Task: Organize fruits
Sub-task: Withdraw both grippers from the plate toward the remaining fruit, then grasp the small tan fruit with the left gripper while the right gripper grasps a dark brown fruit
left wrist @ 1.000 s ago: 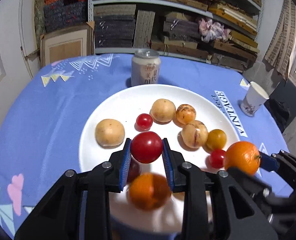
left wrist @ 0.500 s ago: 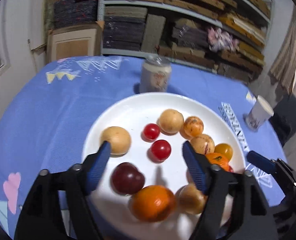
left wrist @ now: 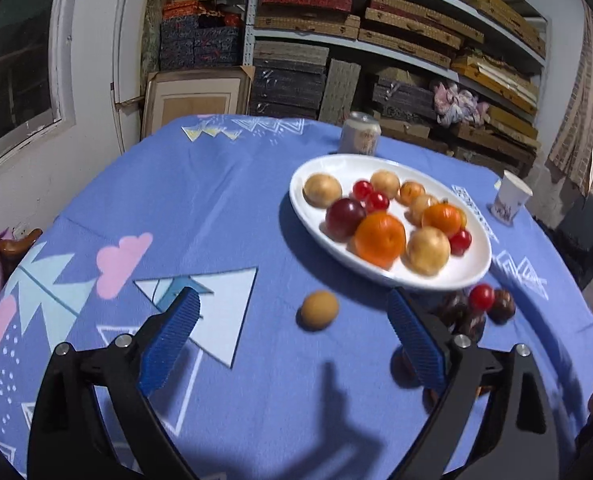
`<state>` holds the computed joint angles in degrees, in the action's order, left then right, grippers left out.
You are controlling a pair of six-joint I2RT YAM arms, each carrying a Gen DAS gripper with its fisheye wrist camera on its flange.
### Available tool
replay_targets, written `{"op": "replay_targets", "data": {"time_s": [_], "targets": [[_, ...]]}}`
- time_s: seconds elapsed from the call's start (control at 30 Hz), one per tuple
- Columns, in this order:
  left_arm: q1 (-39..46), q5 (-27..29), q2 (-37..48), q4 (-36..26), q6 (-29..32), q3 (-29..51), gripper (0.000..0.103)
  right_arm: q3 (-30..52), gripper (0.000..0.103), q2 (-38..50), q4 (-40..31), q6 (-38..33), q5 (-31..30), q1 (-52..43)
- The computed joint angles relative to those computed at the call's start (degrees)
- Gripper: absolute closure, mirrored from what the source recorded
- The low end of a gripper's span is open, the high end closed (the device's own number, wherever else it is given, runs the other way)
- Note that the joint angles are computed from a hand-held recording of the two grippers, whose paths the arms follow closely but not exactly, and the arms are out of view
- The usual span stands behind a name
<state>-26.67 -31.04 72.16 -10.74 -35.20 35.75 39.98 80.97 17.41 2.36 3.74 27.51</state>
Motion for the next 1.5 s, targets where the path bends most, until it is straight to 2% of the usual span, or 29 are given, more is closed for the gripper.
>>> {"op": "replay_targets", "data": {"time_s": [0.1, 0.2, 0.3, 0.43, 0.5, 0.6, 0.63, 0.73, 0.87, 0.93, 1.0, 1.07, 1.23, 1.37, 1.47, 1.5], "targets": [[-3.9, -5.2, 0.3, -0.1, 0.5, 0.0, 0.010, -5.0, 0.003, -0.8, 4.4, 1.5, 2.3, 0.3], [-5.7, -8.6, 1.8, -0.8, 1.3, 0.9, 0.010, -4.8, 0.003, 1.3, 3.0, -0.2, 6.2, 2.5], [-5.7, -8.5, 2.5, -0.8, 1.8, 1.0, 0.010, -5.9, 0.003, 3.2, 6.1, -3.1, 11.9, 6.0], [-4.9, -8.0, 3.0, -0.6, 1.9, 0.8, 0.010, -8.7, 0.003, 1.7, 9.6, -5.0, 14.8, 8.2], [-4.3, -7.0, 3.5, -0.4, 2.1, 0.6, 0.010, -8.7, 0.003, 1.1, 7.9, -3.2, 13.1, 6.8], [-3.2, -5.1, 4.0, 0.3, 3.1, 0.4, 0.010, -3.9, 0.003, 3.1, -3.7, 0.3, 6.8, 3.6], [-2.9, -4.5, 3.9, 0.7, 3.4, 0.2, 0.010, -3.1, 0.003, 3.7, -5.3, 1.2, 6.1, 2.9], [-1.4, -1.4, 3.6, 1.8, 4.2, -0.4, 0.010, -4.2, 0.003, 3.1, -3.9, 3.1, 5.9, 2.2], [1.4, 2.6, 4.8, 3.7, 5.2, -0.1, 0.010, -4.9, 0.003, 3.2, -2.5, 1.6, 6.9, 4.0], [2.9, 4.3, 6.2, 4.3, 5.8, 0.6, 0.017, -4.3, 0.003, 3.4, -4.0, 0.9, 4.5, 3.7], [4.6, 7.4, 8.4, 4.1, 7.0, 1.9, 0.044, -3.6, 0.003, 3.4, -6.0, 0.7, 3.9, 3.7], [6.2, 11.4, 10.3, 3.8, 7.7, 3.0, 0.055, -2.1, 0.003, 4.6, -8.2, 0.9, 2.4, 3.2], [6.6, 12.9, 11.5, 6.2, 9.4, 3.7, 0.055, -2.4, 0.003, 4.5, -7.9, 1.7, 1.3, 2.8], [7.0, 15.0, 14.8, 6.3, 11.0, 6.4, 0.055, -2.3, 0.003, 4.5, -7.9, 1.8, 1.4, 2.8], [8.1, 16.5, 15.6, 5.7, 10.1, 7.0, 0.055, -2.0, 0.003, 4.8, -8.2, 2.4, -0.3, 2.0], [8.8, 17.6, 15.8, 5.6, 9.7, 7.1, 0.059, -1.8, 0.003, 5.1, -8.5, 2.6, -1.2, 1.7]]}}
